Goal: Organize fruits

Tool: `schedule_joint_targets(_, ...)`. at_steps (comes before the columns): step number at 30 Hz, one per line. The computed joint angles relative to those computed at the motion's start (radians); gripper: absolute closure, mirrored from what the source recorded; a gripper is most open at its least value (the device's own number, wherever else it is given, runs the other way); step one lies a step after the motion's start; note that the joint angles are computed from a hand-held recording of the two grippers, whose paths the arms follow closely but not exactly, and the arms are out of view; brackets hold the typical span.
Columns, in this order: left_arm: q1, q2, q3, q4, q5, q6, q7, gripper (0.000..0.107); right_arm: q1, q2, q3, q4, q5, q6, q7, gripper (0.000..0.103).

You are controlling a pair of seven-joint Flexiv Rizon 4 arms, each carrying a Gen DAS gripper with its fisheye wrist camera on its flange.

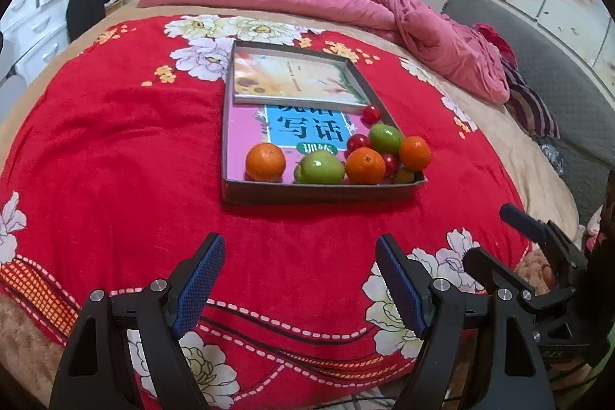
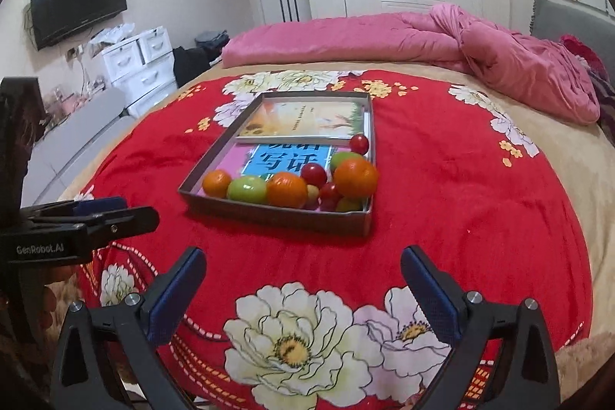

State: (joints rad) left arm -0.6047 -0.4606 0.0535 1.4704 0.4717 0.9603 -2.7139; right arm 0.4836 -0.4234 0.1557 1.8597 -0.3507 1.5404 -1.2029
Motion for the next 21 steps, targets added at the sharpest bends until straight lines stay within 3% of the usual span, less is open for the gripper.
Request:
schedule_joint_targets(6, 0.004, -0.009, -0.006, -0.006, -0.014, 0.010, 0.017, 0.026, 0.062, 0.006, -0.085, 0.020, -0.044, 0.051, 0.048, 0.001)
schedule_joint_targets(21, -0.010, -0.010, 0.005, -0.019, 0.002, -0.008, 0.010, 0.026, 0.044, -0.005, -0.070, 0.005, -0.050, 0.041, 0.061, 0.001)
